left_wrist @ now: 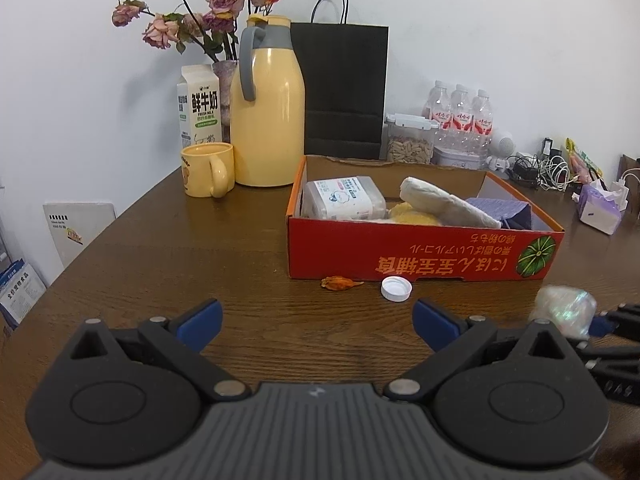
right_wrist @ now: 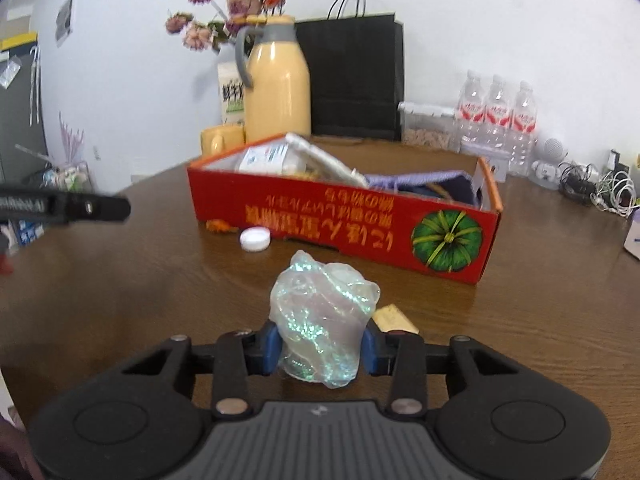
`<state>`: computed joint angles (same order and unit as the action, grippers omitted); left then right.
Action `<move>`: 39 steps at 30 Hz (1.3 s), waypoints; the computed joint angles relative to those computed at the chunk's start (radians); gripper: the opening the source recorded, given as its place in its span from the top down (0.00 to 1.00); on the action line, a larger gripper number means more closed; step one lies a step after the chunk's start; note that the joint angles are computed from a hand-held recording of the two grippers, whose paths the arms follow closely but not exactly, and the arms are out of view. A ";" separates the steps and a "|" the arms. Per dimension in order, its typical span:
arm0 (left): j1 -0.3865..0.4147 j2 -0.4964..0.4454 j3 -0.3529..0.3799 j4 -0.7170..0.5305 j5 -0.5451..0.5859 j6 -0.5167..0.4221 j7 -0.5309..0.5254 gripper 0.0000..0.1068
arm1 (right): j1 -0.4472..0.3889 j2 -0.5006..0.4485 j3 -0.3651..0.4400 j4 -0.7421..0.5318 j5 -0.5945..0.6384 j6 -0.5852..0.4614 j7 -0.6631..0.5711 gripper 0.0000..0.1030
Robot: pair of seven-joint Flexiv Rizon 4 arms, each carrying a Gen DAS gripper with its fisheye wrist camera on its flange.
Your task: Organize objects
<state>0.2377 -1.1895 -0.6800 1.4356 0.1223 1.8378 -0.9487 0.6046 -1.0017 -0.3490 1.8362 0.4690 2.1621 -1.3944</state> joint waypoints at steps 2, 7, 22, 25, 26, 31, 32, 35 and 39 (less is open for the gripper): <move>-0.016 -0.004 0.013 -0.022 -0.012 -0.014 0.001 0.04 | 0.001 -0.003 -0.008 -0.006 0.015 0.012 0.002 0.64; -0.106 -0.016 0.093 -0.126 -0.088 -0.059 0.004 0.04 | 0.010 -0.020 -0.057 -0.046 0.067 -0.013 0.008 0.64; -0.454 -0.189 0.526 -0.633 -0.369 -0.296 -0.098 0.04 | 0.072 -0.142 -0.227 -0.146 0.124 -0.079 0.135 0.63; -0.473 -0.215 0.571 -0.677 -0.379 -0.309 -0.145 0.04 | 0.074 -0.157 -0.233 -0.152 0.138 -0.065 0.148 0.63; -0.471 -0.220 0.569 -0.685 -0.376 -0.320 -0.147 0.04 | 0.078 -0.162 -0.237 -0.156 0.145 -0.067 0.150 0.63; -0.465 -0.230 0.552 -0.701 -0.361 -0.352 -0.142 0.11 | 0.074 -0.169 -0.232 -0.163 0.151 -0.053 0.158 0.62; -0.464 -0.231 0.547 -0.703 -0.360 -0.357 -0.139 0.13 | 0.073 -0.170 -0.229 -0.163 0.153 -0.046 0.156 0.62; -0.467 -0.235 0.554 -0.713 -0.359 -0.383 -0.140 0.27 | 0.064 -0.165 -0.212 -0.166 0.157 -0.029 0.141 0.62; -0.451 -0.231 0.499 -0.694 -0.359 -0.374 -0.095 0.36 | 0.049 -0.156 -0.188 -0.172 0.161 -0.014 0.108 0.62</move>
<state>-0.2132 -1.4202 -0.1814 0.7415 -0.2363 1.4642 -1.0435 0.6537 -1.1575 -0.5367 1.6647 0.6298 2.1485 -1.2859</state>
